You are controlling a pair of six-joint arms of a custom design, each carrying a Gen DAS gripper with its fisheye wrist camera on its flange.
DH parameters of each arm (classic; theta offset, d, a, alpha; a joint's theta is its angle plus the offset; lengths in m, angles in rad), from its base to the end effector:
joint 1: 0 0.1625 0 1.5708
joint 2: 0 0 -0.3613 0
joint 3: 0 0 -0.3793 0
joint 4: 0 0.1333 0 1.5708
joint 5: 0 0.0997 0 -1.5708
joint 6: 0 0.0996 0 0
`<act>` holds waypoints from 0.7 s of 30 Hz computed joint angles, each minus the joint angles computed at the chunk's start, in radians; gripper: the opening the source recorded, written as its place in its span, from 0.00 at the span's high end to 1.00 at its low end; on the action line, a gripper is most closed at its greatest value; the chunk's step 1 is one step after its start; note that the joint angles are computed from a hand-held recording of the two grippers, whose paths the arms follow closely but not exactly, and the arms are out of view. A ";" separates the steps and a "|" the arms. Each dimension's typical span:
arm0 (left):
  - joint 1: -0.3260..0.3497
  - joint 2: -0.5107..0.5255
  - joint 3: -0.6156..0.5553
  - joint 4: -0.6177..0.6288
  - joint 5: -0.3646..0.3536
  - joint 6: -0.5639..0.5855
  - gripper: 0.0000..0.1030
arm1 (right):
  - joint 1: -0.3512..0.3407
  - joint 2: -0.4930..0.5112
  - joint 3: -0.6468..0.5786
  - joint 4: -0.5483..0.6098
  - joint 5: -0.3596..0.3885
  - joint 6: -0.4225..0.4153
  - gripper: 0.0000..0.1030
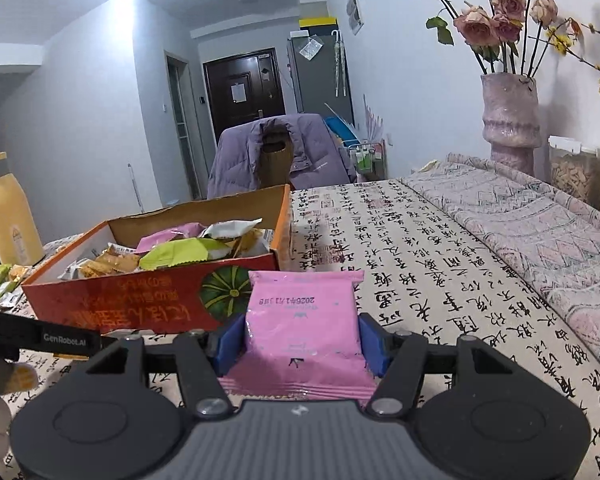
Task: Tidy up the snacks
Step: 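Grasp the gold cracker packet with the left gripper while the right holds the pink packet, then carry the pink and gold packets over the box with both grippers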
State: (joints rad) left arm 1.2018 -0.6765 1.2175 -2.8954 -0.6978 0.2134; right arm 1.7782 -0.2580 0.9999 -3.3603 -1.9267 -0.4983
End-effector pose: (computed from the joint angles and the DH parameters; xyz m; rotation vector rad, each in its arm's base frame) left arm -0.0651 -0.7496 0.2184 0.2210 2.1850 -0.9664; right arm 0.2529 -0.7231 0.0381 0.5838 -2.2928 1.2836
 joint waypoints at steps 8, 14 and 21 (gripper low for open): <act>-0.014 -0.049 0.091 -0.115 -0.021 0.065 0.38 | 0.000 0.006 -0.007 0.001 -0.010 -0.001 0.41; -0.026 -0.084 0.155 -0.199 -0.033 0.114 0.38 | 0.002 0.011 -0.009 -0.019 -0.012 -0.010 0.41; -0.036 -0.135 0.240 -0.291 -0.063 0.155 0.38 | 0.004 0.013 0.004 -0.057 0.002 -0.040 0.41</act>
State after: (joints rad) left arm 1.1662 -0.8115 1.4575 -3.1860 -0.7612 0.3687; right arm 1.7823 -0.2450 1.0043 -3.4169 -1.9248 -0.5380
